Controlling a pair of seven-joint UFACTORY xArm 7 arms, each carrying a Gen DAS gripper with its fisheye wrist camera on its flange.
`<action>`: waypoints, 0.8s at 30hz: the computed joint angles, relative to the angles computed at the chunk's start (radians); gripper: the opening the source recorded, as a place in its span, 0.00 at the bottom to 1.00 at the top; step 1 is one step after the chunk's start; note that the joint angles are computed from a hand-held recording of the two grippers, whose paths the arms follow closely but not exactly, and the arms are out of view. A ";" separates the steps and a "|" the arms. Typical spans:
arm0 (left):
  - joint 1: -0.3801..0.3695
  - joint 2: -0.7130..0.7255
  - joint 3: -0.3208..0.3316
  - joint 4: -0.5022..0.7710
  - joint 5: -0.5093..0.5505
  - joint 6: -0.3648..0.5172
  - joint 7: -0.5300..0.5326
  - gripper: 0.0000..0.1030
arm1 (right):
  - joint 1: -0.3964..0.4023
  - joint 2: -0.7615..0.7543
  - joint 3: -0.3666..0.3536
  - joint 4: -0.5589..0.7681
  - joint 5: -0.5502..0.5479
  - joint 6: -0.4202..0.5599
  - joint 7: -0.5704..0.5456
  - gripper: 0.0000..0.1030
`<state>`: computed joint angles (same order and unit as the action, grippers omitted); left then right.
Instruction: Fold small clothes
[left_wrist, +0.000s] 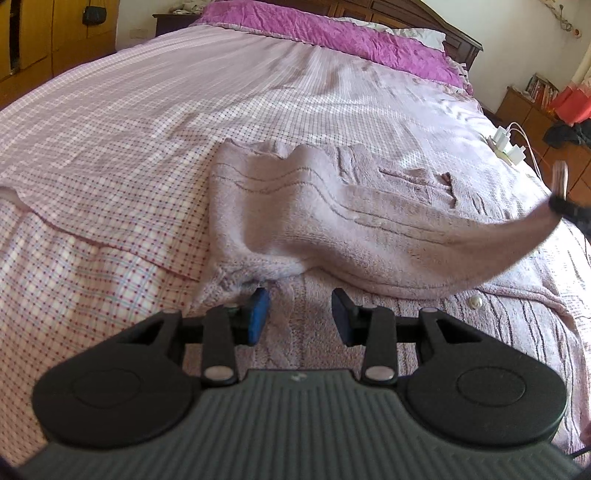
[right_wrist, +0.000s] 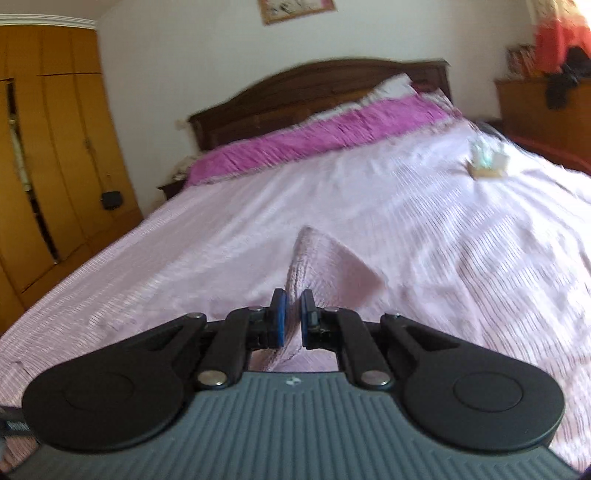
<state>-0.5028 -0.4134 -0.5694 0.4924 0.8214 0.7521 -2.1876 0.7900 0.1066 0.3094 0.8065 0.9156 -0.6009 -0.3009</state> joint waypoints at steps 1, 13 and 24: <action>0.000 0.004 0.000 0.003 -0.001 0.003 0.002 0.39 | -0.010 -0.005 0.000 -0.033 -0.020 0.002 0.042 0.08; -0.012 0.016 0.009 0.014 -0.006 0.017 0.005 0.39 | -0.163 -0.100 -0.018 -0.309 -0.555 0.103 0.681 0.27; -0.014 0.016 0.010 0.023 0.003 0.027 0.017 0.39 | -0.244 -0.185 0.011 -0.297 -0.547 0.161 0.654 0.51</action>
